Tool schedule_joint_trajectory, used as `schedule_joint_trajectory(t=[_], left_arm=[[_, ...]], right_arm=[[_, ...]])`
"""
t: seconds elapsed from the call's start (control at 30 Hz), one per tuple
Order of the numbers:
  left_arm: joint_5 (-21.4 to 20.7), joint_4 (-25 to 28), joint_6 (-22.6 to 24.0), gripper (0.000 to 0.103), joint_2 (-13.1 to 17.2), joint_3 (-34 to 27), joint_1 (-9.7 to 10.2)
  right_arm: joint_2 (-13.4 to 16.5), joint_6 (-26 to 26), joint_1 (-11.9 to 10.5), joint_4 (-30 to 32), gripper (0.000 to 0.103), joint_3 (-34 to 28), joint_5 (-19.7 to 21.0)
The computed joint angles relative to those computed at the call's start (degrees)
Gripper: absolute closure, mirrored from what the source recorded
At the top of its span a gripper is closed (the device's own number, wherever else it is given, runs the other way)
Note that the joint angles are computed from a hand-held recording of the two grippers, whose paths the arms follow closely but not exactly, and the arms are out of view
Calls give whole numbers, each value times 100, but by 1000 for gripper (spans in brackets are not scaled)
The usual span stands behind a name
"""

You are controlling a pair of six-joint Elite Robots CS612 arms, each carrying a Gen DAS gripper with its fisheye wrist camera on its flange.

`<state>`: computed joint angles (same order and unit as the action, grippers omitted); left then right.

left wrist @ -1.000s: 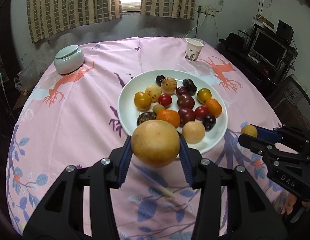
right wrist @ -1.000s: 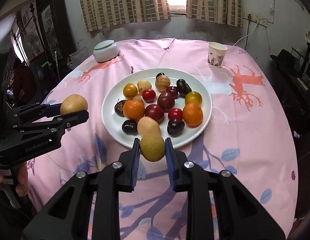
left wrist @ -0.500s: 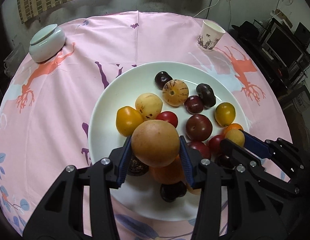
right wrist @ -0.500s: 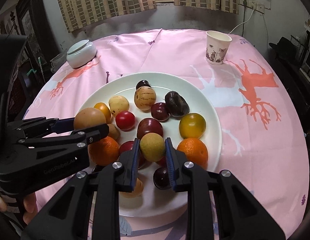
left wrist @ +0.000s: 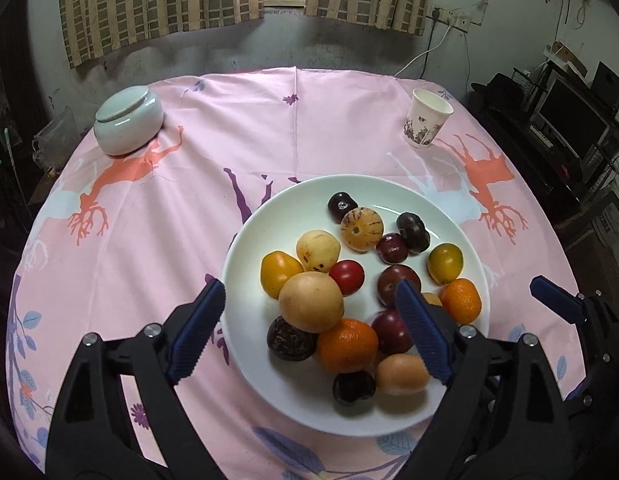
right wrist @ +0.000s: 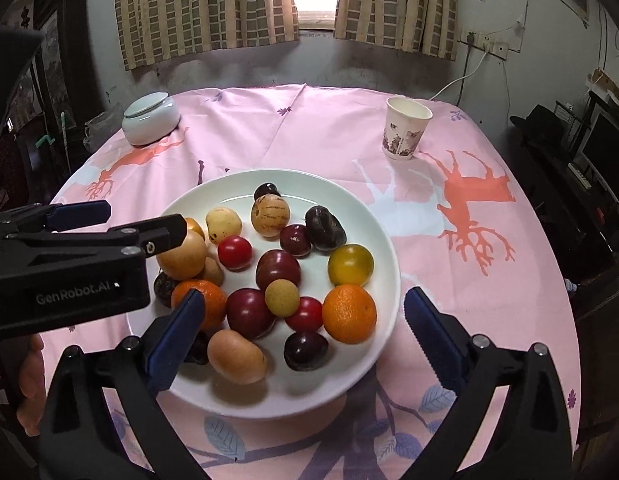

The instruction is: Organize fruits

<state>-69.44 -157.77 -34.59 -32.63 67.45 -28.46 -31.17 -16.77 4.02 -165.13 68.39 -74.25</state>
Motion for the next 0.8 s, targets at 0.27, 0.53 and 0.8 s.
schedule_joint_trajectory(t=[0.27, 0.53, 0.8], left_arm=[[1131, -1655, 295, 2, -725, 1564, -527], [1759, -1978, -92, 2, -984, 2412, -946], [1808, -1948, -410, 2, -1104, 2733, -1025]], right_arm=[[-627, -120, -168, -232, 3, 1224, 164], [-973, -108, -147, -1587, 1, 2311, -445], [-1033, -63, -163, -1427, 1, 2483, -254]])
